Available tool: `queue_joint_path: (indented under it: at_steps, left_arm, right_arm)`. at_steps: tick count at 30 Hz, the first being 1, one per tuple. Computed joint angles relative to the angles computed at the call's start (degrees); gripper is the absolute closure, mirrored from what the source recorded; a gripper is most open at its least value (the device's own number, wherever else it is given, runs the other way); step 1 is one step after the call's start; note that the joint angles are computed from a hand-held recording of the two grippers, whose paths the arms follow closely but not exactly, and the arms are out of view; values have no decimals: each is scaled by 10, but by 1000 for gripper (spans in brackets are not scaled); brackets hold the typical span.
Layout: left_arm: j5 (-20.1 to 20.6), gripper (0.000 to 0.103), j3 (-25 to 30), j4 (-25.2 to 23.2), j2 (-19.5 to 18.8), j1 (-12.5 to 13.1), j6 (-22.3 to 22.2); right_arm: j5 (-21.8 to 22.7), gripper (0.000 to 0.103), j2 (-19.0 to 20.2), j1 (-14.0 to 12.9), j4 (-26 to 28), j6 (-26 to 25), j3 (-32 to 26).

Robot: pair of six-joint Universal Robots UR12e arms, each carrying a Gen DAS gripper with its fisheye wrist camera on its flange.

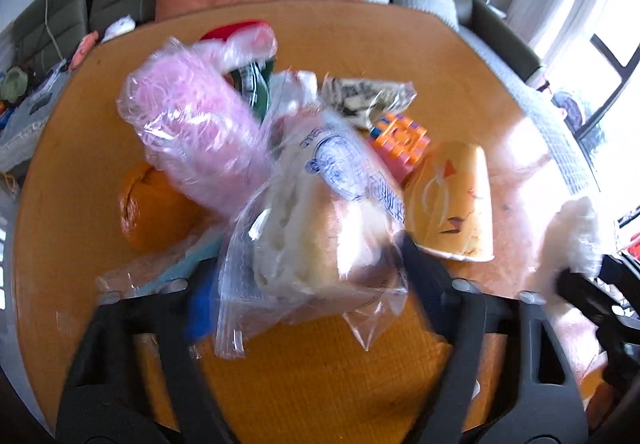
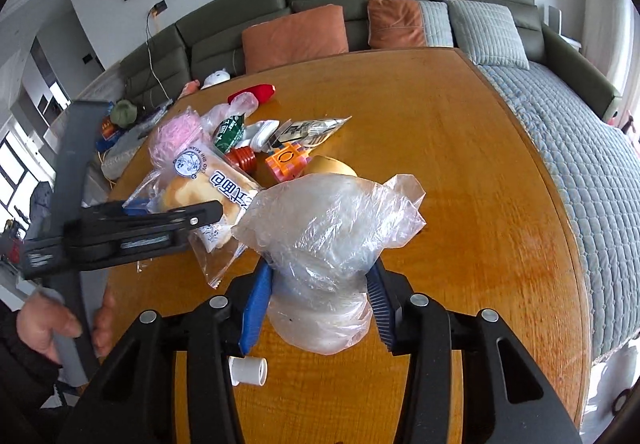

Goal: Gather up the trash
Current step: 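Grasp the clear plastic bag with the right tool while the left tool grasps the bread bag, then carry both bags to the black bin with both tools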

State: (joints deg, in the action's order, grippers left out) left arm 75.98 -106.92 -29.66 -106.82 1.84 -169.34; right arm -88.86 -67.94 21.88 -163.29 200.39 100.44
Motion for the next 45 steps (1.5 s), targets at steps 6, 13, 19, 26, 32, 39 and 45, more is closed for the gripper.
queue_joint_path:
  at_steps: [6,13,19,26,32,39,45]
  left_arm:
    - [-57,44,-17,19,11,19,-11]
    - [-103,46,-45,59,42,45,7]
    - [-120,46,-67,74,70,93,-3]
    - [-106,46,-93,90,98,167,-20]
    - [-97,46,-125,113,118,234,-39]
    - [-86,46,-162,127,142,314,-61]
    - [-39,46,-181,126,146,375,-86]
  right_arm:
    - [3,56,-4,1,-18,1,6]
    - [-5,56,1,18,-34,-10,-15]
    - [4,56,36,50,-16,-31,-78]
    - [26,56,92,94,26,-72,-173]
    - [54,56,149,128,73,-115,-269]
    - [100,56,235,163,159,-168,-421]
    - [142,56,319,195,253,-212,-572]
